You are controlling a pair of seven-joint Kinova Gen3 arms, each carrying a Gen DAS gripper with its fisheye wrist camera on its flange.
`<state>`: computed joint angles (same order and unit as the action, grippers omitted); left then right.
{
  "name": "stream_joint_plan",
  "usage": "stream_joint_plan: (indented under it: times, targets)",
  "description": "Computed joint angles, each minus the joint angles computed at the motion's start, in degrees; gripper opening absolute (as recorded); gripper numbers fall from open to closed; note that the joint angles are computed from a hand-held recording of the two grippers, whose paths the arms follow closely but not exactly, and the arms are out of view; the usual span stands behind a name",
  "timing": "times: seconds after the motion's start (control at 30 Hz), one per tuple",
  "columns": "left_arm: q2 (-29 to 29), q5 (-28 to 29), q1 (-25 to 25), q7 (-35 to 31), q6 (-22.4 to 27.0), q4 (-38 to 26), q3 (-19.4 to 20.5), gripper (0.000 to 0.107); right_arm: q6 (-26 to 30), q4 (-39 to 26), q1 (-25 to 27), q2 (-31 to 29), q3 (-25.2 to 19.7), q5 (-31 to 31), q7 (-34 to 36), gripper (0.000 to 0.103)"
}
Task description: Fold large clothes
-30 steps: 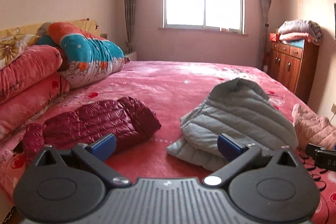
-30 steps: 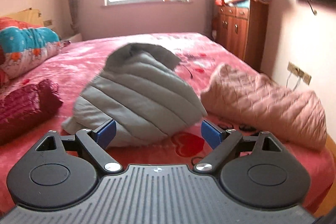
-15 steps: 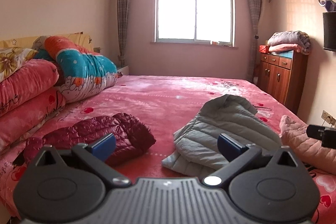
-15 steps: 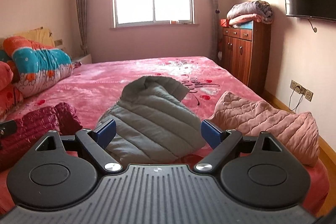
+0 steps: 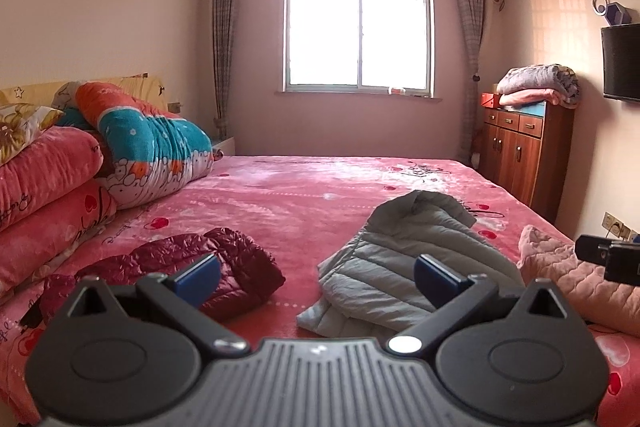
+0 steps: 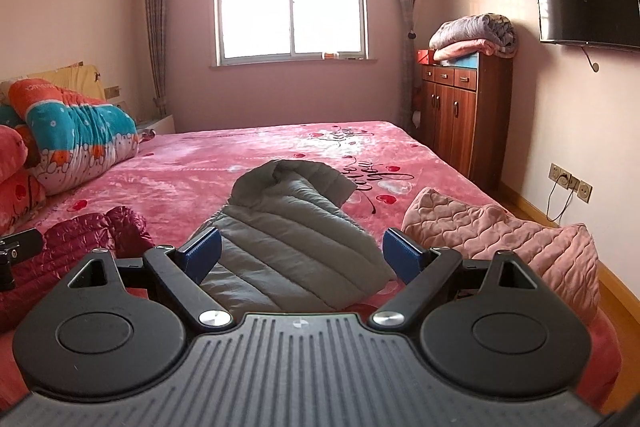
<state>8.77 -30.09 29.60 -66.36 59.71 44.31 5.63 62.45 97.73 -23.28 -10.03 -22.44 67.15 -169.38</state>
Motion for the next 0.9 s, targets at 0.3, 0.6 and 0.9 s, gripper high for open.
stream_joint_plan:
  times: [0.3,0.6,0.9]
  targets:
    - [0.9,1.1,0.1,-0.9,0.9,-0.6,-0.1,0.102,0.1,1.9,-0.5,0.7,0.5,1.2,-2.0,0.103]
    - [2.6,1.4,1.3,-1.6,2.4,-1.9,-0.8,0.102,-1.5,3.2,-0.4,0.9,2.1,0.5,-2.6,0.103]
    - [4.7,2.0,2.6,-1.8,4.3,-3.2,-1.9,0.102,-2.8,4.9,0.3,1.5,3.3,-0.4,-4.3,0.103]
